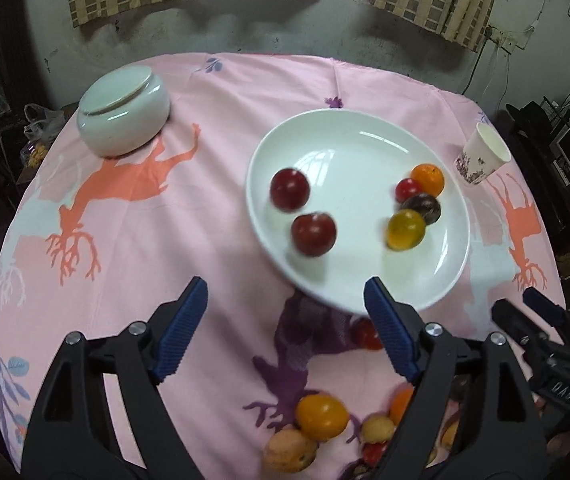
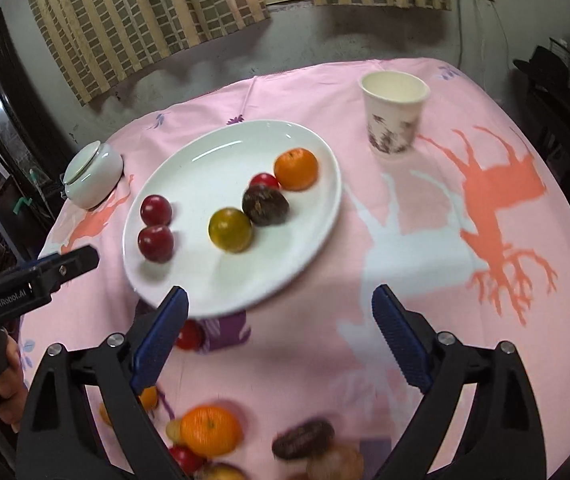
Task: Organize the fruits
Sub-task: 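Place the yellow fruit on the plate with the left tool while the right tool places the mangosteen, then grasp the dark purple mangosteen with the left tool while the right tool grasps a striped melon-pear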
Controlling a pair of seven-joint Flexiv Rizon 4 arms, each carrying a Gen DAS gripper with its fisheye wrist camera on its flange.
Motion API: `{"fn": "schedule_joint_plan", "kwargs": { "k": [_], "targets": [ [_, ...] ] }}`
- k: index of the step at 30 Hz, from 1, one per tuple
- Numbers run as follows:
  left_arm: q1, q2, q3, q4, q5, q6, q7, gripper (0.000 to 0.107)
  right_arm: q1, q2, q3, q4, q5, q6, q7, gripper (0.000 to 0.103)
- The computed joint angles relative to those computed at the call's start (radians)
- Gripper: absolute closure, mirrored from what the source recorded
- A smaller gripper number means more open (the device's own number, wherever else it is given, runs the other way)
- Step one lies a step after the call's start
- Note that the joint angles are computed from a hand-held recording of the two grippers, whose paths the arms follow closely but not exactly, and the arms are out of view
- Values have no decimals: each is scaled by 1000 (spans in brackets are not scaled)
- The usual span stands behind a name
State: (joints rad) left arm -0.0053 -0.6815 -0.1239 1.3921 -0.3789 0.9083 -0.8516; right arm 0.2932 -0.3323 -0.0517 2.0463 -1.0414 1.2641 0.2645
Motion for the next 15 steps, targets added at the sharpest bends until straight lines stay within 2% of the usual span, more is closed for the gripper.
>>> {"fn": "schedule_joint_plan", "kwargs": {
  "k": [3,10,15],
  "targets": [
    [23,50,18,93,3,35,12,19,13,51,30,60,5,-34,38,10],
    [76,159,51,286,1,17,80,18,45,121,131,159,115,-91,29,10],
    [87,195,75,343,13,-7,101,18,75,147,166,191,159,-128,52,10]
  ]
}}
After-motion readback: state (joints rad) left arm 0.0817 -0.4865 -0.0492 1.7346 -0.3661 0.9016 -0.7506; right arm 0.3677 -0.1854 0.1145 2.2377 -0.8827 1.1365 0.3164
